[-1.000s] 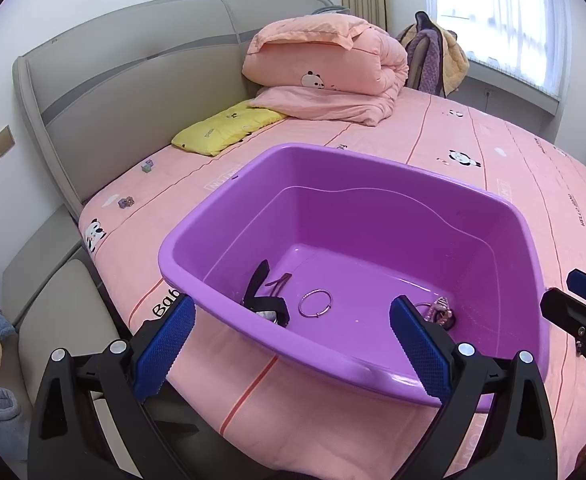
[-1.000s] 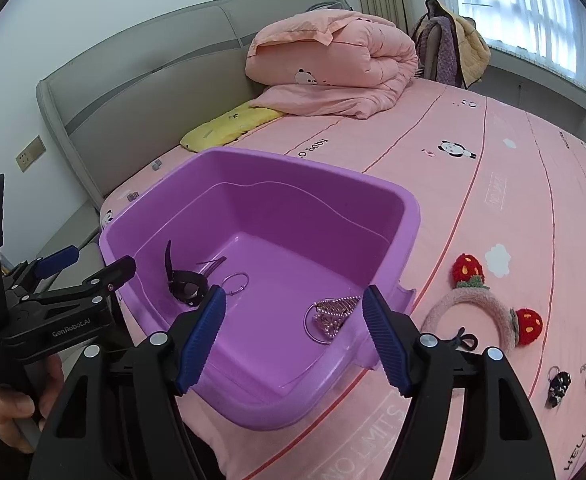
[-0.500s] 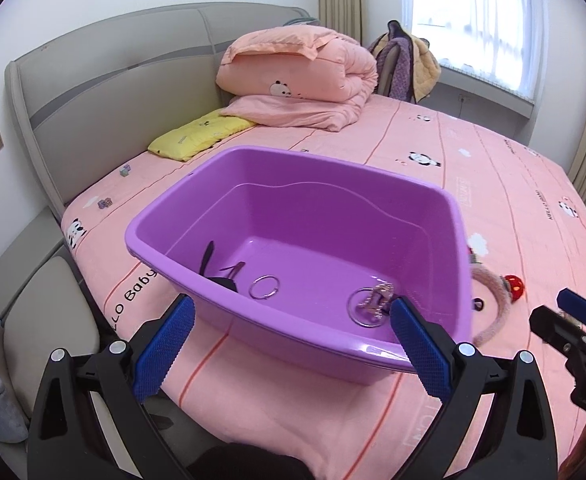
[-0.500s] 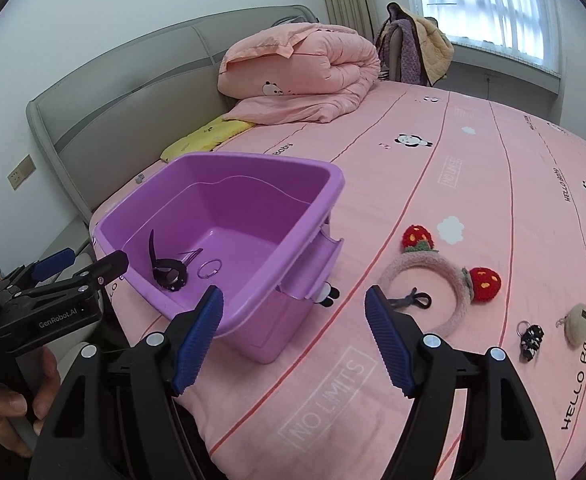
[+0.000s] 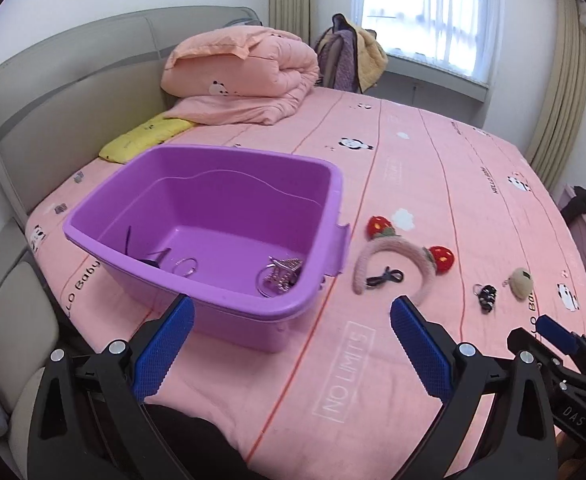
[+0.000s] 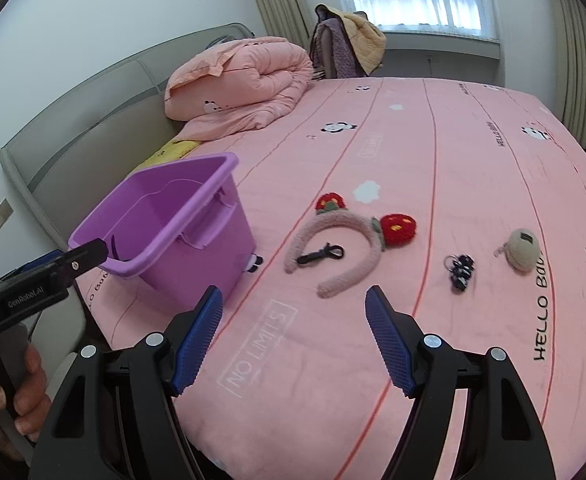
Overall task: Organize jewelry
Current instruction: 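Withdraw both tools and reach the left tool to the bow tie while the right reaches the keychain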
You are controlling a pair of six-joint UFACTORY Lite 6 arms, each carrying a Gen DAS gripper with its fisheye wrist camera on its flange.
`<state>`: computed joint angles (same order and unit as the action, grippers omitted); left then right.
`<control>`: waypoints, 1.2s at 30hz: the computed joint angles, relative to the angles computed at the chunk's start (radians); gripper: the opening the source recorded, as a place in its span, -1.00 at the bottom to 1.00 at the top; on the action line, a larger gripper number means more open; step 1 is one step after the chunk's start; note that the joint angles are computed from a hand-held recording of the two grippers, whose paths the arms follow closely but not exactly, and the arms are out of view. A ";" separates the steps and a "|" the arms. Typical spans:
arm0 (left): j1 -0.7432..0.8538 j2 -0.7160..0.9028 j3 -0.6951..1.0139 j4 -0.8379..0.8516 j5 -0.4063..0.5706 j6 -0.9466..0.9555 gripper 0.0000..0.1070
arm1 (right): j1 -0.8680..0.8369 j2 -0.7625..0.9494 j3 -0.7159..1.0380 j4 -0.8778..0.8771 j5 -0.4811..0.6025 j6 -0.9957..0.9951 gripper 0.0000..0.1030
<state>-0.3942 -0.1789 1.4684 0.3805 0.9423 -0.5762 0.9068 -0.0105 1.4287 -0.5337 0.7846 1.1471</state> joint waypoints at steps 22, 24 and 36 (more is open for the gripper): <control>-0.211 0.479 0.122 0.143 -0.225 -0.254 0.81 | -0.487 -0.360 -0.656 0.303 -0.294 -0.314 0.37; -0.173 0.580 0.210 0.090 -0.245 -0.195 0.81 | -0.526 -0.289 -0.626 0.351 -0.333 -0.383 0.37; -0.071 1.142 0.844 -0.144 -0.161 0.145 0.79 | -0.661 0.139 -0.378 0.538 -0.474 -0.653 0.37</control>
<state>-0.4651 0.9627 2.3124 0.2366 0.7816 -0.4310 0.2457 0.1282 1.0504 0.0045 0.3106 0.4938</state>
